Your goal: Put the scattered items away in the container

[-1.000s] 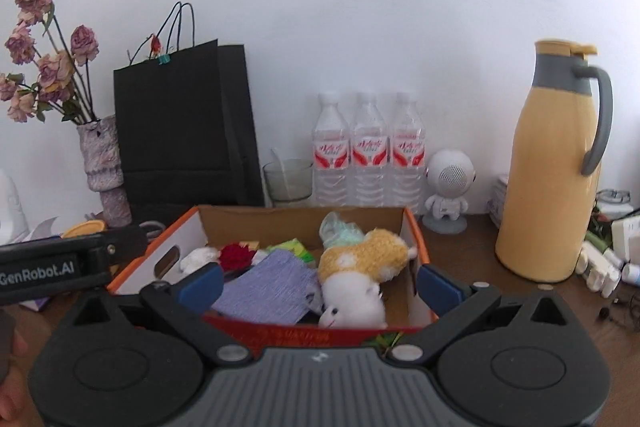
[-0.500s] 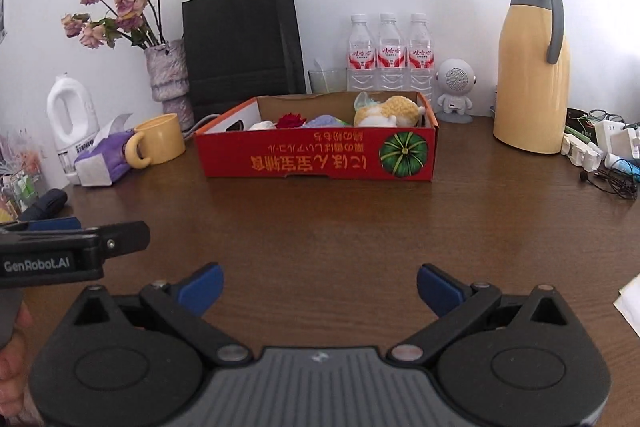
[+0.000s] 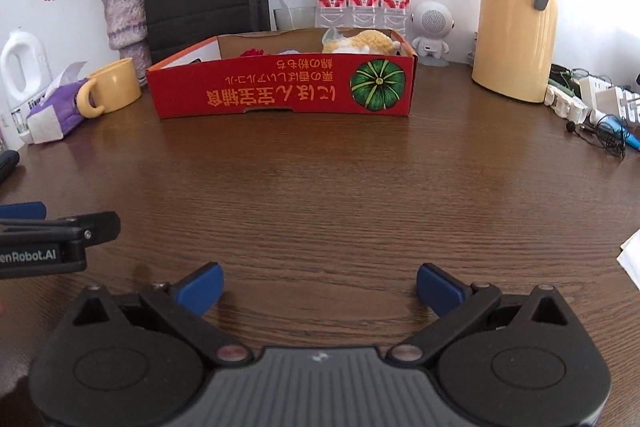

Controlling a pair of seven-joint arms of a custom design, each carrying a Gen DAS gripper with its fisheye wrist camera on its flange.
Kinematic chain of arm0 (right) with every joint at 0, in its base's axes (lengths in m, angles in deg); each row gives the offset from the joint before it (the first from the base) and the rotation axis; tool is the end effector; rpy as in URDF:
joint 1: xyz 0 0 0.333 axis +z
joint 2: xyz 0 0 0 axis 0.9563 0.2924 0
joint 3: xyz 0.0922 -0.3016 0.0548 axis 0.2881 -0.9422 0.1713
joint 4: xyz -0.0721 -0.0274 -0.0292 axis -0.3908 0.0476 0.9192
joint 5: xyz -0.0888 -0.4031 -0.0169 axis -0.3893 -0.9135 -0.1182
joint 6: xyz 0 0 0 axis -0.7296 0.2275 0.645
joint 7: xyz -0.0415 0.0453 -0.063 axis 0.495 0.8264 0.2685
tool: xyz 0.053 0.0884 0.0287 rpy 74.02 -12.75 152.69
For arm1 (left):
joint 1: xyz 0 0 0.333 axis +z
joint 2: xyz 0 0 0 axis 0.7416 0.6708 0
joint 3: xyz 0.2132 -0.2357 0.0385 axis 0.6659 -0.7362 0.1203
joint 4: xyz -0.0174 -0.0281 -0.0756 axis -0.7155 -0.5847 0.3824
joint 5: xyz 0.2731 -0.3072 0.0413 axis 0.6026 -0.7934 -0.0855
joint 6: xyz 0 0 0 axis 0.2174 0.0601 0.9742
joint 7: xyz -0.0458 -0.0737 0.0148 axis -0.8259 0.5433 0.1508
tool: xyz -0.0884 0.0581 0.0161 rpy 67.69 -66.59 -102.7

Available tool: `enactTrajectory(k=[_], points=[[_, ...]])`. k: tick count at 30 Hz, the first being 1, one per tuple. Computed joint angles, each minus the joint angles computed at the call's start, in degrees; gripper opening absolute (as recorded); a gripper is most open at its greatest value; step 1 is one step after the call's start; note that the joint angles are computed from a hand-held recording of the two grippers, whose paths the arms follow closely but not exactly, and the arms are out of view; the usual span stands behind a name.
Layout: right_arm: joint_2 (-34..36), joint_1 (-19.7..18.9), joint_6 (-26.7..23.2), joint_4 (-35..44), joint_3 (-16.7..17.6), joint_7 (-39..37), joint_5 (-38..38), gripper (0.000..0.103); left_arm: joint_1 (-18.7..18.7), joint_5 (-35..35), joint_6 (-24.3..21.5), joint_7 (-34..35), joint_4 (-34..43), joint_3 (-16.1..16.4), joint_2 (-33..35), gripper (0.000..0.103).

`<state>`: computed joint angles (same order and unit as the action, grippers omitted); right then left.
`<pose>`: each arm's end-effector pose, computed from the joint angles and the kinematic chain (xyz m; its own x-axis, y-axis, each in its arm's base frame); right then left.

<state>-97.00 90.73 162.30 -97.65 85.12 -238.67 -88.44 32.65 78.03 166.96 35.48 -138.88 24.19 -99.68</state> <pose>0.3922 0.2924 0.4309 -0.1452 -0.9887 -0.0381 -0.6426 0.1235 -0.7562 0.4578 -0.1085 0.4373 -0.2606 -0.9651 -0.0270 -0.5952 0.1826 -0.7826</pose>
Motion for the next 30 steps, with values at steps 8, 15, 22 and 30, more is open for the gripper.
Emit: enactTrajectory(k=[8,15,22,30], points=[[4.1,0.46,-3.02,3.92,-0.65,1.55,-1.82,0.103,0.5,-1.83,-2.39,1.33,2.95,-0.72,3.2,0.103],[6.03,1.63,-3.61,5.76,-2.54,2.16,-3.14,0.103,-8.53,-4.07,-0.58,5.91,3.18,7.91,4.04,0.103],[6.38,2.08,-2.94,6.02,-3.35,1.85,-3.51,0.103,-9.45,-5.83,-0.8,7.25,3.49,8.45,4.2,0.103],[6.65,2.27,-3.07,6.31,-3.47,1.87,-3.59,0.103,-10.14,-7.16,-0.86,8.31,3.54,8.88,4.14,0.103]])
